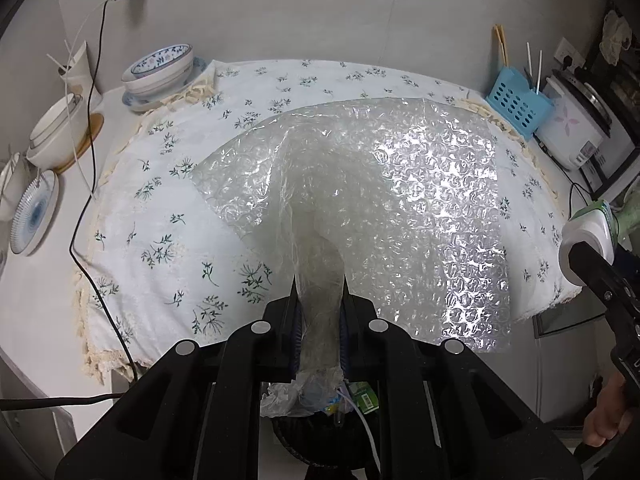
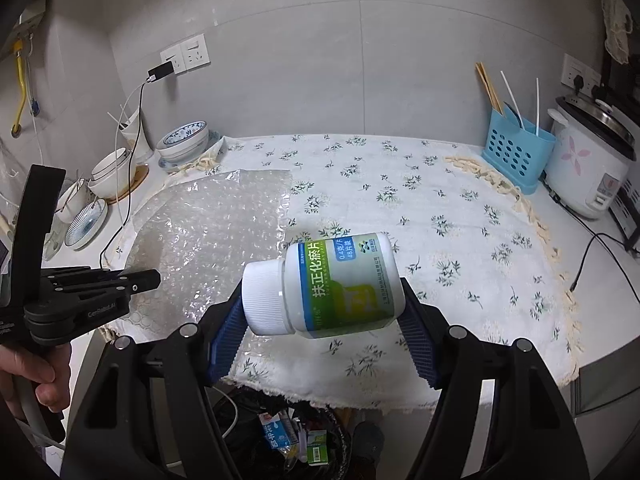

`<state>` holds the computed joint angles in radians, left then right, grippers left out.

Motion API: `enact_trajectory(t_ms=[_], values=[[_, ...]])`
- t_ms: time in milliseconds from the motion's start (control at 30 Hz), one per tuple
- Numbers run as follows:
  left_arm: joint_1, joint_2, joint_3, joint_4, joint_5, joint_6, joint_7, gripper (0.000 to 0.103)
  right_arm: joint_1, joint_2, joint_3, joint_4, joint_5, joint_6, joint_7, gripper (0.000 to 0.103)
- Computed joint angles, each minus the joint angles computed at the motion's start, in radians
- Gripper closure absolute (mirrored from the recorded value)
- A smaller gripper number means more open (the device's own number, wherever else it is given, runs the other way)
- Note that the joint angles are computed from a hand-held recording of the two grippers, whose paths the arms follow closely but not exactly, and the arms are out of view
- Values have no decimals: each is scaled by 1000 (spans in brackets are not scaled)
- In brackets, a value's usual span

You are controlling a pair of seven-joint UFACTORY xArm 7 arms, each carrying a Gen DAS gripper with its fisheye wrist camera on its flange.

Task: Collect trash
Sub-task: 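Carry the bubble wrap and white pill bottle down over the black bin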

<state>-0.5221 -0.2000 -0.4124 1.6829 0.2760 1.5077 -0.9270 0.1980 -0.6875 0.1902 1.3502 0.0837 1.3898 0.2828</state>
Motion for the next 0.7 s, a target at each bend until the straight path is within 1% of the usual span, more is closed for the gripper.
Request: enact_trajectory(t_ms=[233, 333, 467, 700], values=[[-1, -89, -17, -81, -45, -9, 0, 90, 4, -70, 27, -16, 6, 51, 46, 36], [3, -136, -24, -132, -88, -31, -4, 90, 5, -97, 39, -12, 10, 78, 64, 36], [12, -189, -46, -186, -128, -48, -10, 90, 7, -136, 57, -15, 13, 126, 85, 36], [20, -266, -81, -256, -186, -51, -3, 90, 7, -208, 78, -46, 34, 190, 128, 36]])
